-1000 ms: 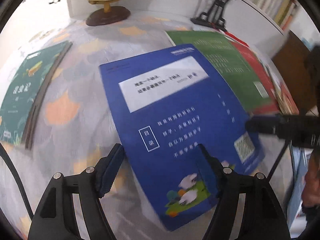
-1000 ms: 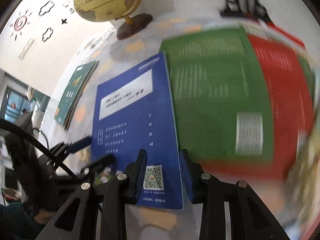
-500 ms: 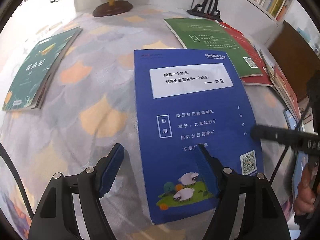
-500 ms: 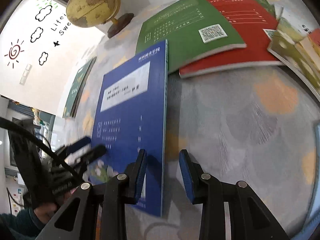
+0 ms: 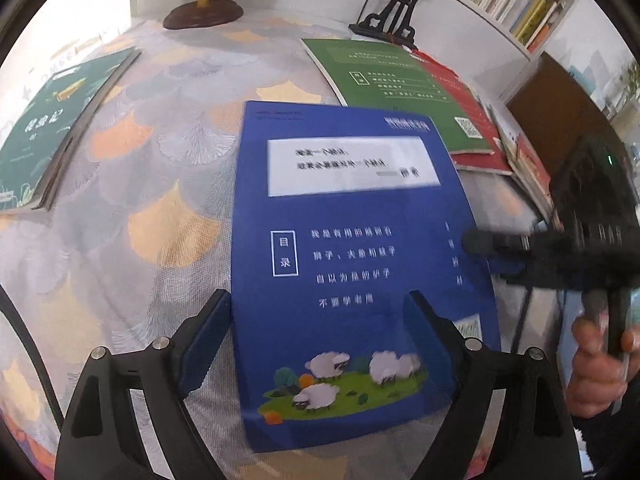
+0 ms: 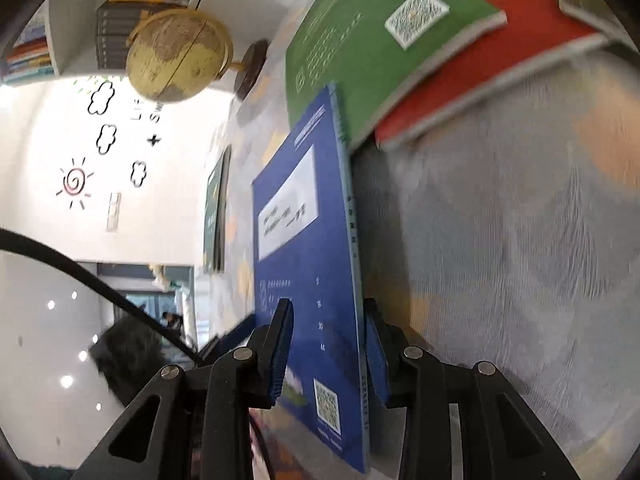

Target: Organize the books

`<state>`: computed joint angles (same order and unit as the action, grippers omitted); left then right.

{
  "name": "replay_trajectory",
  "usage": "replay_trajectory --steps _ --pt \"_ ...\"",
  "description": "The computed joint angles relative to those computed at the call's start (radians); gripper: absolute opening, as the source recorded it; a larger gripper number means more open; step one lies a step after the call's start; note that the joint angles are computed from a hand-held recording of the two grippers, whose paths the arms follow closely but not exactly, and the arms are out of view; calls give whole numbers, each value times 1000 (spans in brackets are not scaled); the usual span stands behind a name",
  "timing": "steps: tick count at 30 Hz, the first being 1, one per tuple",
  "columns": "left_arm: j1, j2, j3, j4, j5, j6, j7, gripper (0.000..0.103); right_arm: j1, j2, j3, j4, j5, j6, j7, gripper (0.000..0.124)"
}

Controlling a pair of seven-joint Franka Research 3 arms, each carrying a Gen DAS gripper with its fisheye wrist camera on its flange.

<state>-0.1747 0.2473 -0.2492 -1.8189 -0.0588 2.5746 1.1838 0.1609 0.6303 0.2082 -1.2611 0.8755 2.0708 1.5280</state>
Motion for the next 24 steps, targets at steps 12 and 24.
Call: replay_trajectory --steps 12,24 --pt "96 -64 -60 -68 -414 -6 335 85 18 -161 -1 -145 119 76 -45 34" --pt "91 -216 53 -177 -531 -70 532 85 129 -117 1 40 -31 137 88 34"
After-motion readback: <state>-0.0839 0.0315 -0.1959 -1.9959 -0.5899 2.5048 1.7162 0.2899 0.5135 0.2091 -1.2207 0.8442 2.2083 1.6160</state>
